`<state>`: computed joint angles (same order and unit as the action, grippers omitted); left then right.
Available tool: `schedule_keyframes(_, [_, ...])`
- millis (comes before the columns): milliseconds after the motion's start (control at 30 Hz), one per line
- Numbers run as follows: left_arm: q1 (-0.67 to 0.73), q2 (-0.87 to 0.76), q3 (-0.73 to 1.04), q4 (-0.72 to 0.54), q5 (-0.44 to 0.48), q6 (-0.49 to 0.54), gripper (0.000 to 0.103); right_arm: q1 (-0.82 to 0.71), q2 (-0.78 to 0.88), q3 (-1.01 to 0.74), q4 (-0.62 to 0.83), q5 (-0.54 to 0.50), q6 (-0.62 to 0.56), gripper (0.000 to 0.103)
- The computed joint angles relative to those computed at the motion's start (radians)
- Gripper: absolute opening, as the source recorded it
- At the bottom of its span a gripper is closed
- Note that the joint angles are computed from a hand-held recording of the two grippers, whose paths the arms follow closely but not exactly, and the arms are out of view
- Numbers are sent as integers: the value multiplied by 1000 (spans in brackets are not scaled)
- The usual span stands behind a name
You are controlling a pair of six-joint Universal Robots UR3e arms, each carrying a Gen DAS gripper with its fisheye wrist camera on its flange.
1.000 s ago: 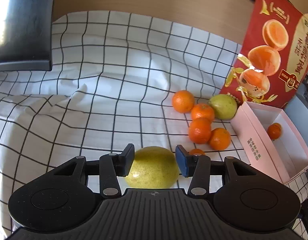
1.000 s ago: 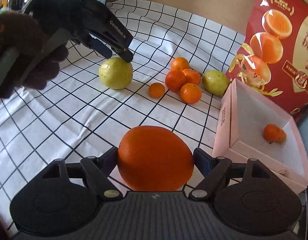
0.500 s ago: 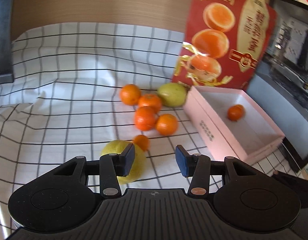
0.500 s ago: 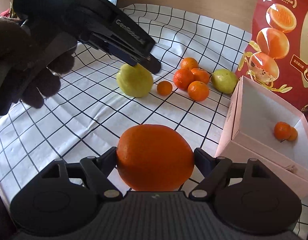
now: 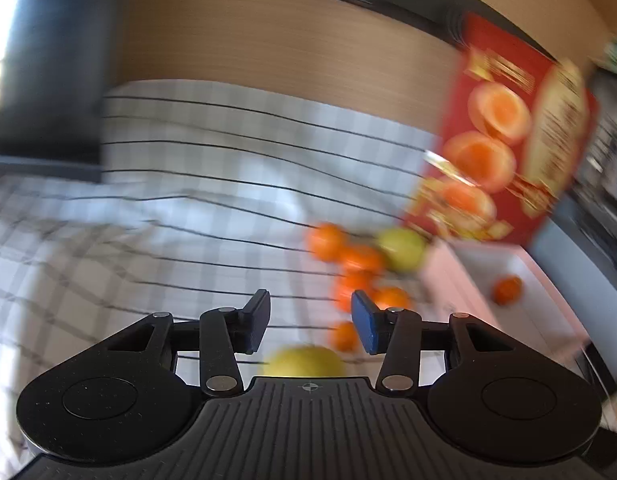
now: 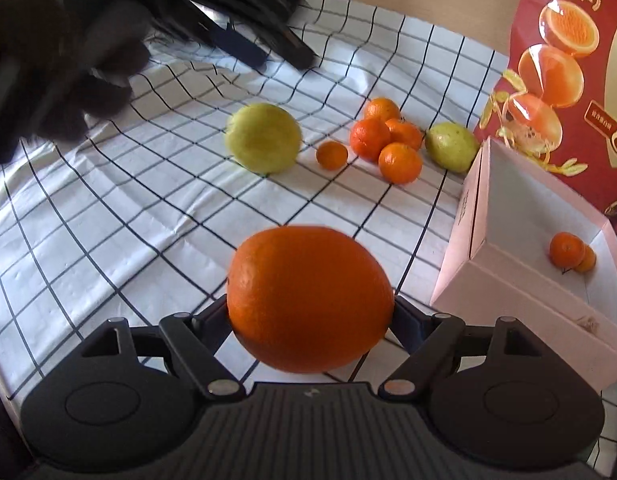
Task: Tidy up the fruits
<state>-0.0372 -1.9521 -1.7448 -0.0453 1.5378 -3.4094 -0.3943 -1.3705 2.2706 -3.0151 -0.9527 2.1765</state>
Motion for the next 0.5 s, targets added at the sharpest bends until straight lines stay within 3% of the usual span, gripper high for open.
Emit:
schedule_keyframes(300, [42, 67, -88, -62, -56, 59, 50, -2, -4, 1, 2, -5, 1, 81])
schedule_keyframes(500, [35, 93, -189, -36, -60, -6, 50, -72, -85, 7, 131, 91, -56, 81])
